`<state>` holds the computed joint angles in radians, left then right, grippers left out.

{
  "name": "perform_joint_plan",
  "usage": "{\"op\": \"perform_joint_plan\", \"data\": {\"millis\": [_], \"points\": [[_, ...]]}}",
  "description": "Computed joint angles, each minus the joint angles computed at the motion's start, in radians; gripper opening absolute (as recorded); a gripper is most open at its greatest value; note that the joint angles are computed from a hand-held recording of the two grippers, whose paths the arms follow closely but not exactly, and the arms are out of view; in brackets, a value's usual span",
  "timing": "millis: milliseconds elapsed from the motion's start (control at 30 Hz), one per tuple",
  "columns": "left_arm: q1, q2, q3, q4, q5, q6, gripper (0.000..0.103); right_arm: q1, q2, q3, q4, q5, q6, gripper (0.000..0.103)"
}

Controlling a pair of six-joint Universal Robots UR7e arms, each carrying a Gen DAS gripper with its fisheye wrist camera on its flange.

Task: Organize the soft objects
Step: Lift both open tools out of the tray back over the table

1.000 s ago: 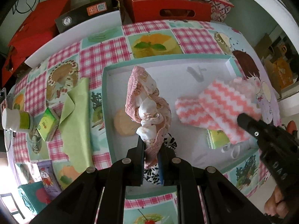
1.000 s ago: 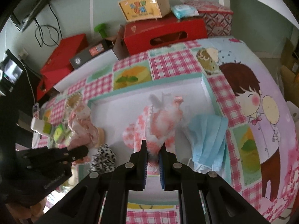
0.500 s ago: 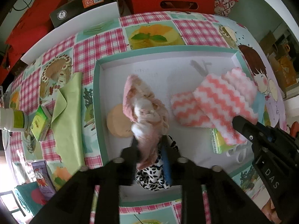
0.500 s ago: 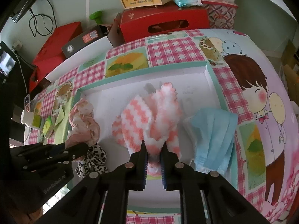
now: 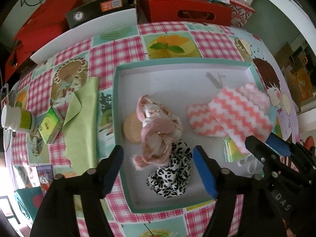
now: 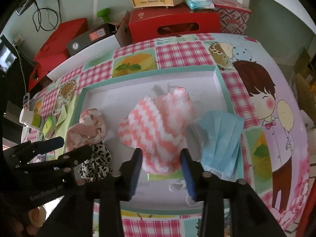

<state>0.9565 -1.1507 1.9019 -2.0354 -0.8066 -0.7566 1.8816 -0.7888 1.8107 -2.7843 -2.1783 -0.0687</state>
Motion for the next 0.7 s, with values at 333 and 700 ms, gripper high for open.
{"op": "perform_joint_plan", "data": {"millis": [333,700], "points": [[-0.012,-0.057,0.051,0.017,0.021,-0.075,0.089,0.016,-0.019,0.021,0.006,-0.027,0.025,0.071],[-0.01,-0.107,0.103,0.033,0.014,-0.148,0.098,0.027,-0.016,0.04,0.016,-0.062,0.032,0.091]]}}
